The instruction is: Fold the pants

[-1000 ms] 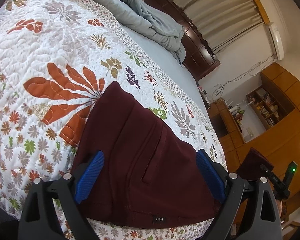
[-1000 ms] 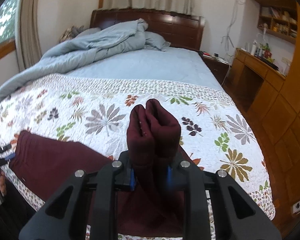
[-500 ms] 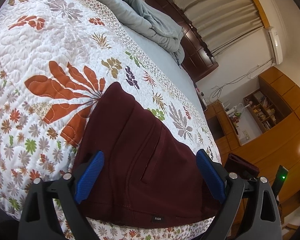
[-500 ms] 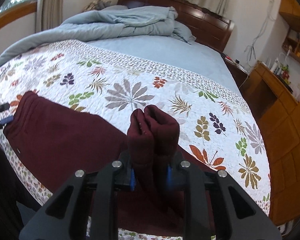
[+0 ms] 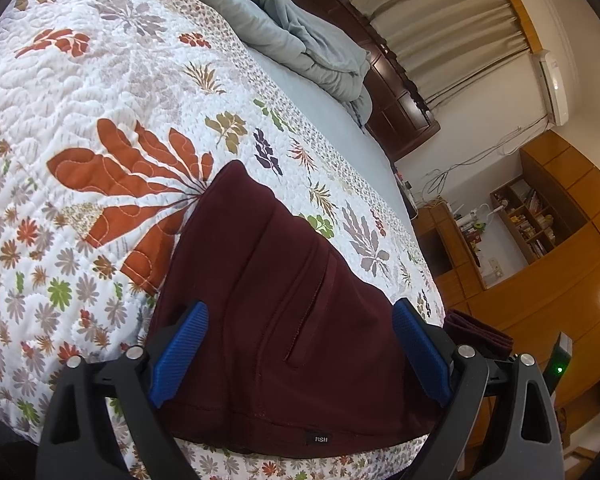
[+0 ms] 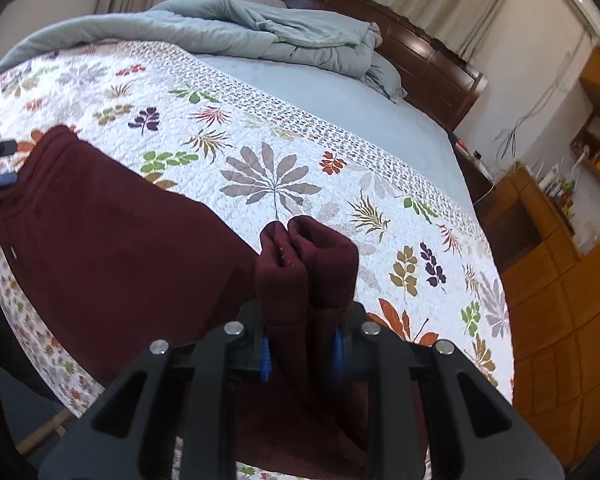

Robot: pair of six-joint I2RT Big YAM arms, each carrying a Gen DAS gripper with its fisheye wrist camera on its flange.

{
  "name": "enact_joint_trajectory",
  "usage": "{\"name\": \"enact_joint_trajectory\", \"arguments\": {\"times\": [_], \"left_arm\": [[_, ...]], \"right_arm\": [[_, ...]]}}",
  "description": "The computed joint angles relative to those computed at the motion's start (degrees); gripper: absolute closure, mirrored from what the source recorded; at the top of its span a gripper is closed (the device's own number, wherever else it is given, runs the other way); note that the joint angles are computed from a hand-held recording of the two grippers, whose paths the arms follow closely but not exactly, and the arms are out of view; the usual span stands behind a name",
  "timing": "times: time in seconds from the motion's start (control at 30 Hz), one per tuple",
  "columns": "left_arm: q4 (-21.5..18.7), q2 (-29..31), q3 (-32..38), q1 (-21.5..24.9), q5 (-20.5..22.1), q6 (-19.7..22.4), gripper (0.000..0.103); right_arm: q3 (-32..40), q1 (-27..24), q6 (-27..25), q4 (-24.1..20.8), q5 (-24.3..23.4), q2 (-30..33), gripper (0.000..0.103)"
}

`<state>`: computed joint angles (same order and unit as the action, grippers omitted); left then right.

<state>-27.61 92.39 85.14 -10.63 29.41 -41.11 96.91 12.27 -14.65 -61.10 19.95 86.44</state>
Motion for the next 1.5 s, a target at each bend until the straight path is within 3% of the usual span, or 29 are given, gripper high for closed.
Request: {"name": "enact_joint_trajectory", "arguments": {"times": [0.23, 0.43, 0.57, 0.63, 0.8, 1.0, 1.13, 1.2, 1.23, 1.3, 1.43, 1.5], "left_arm": [[0.3, 0.0, 0.0, -0.1, 0.0, -0.5, 0.009], [0.7, -0.2, -0.4, 0.3, 0.5, -0.8, 0.009], [1.0, -0.4, -0.8, 0.5, 0.8, -1.0, 0.009], [0.9, -0.4, -0.8, 0.5, 0.8, -1.0, 0.009], [0.8, -0.4, -0.8, 0.5, 0.8, -0.9, 0.009], [0.8, -0.4, -0.8, 0.5, 0.8, -0.9, 0.009], [0.6, -0.4, -0.7, 0.6, 0.8, -0.8, 0.009], [0.3, -0.4, -0.7, 0.6, 0.7, -0.4, 0.009], [0.1, -0.5, -0.7, 0.6, 0.4, -0.2, 0.009], [-0.4, -1.0, -0.6, 0.3, -1.2, 0.6, 0.009], [-3.9, -3.4, 1.7, -3.9, -8.2, 8.6, 0.009], [-4.4, -3.7, 3.4, -6.8, -6.8, 9.6, 0.009]], "right_arm": [[-4.8, 2.7, -7.6, 4.8, 7.4, -0.8, 0.081], [-18.6, 7.9, -26.2, 21.1, 18.3, -4.7, 0.081], [-25.9, 9.4, -36.9, 30.8, 21.2, -6.4, 0.08], [-27.8, 9.4, -40.1, 33.7, 21.4, -6.6, 0.079], [-28.8, 9.1, -43.4, 36.8, 22.0, -6.3, 0.078], [-30.5, 10.1, -44.4, 36.6, 20.3, -7.9, 0.05], [-28.1, 10.9, -38.2, 28.5, 18.0, -9.8, 0.047], [-24.0, 11.0, -28.7, 18.4, 12.8, -10.5, 0.047], [-21.0, 10.4, -22.4, 11.9, 7.9, -10.9, 0.047], [-16.5, 8.0, -13.5, 3.6, 0.1, -11.0, 0.047], [-8.4, -5.9, 0.7, -5.7, -12.5, -10.8, 0.049], [-5.6, -14.4, 5.7, -9.0, -18.0, -9.2, 0.057]]}}
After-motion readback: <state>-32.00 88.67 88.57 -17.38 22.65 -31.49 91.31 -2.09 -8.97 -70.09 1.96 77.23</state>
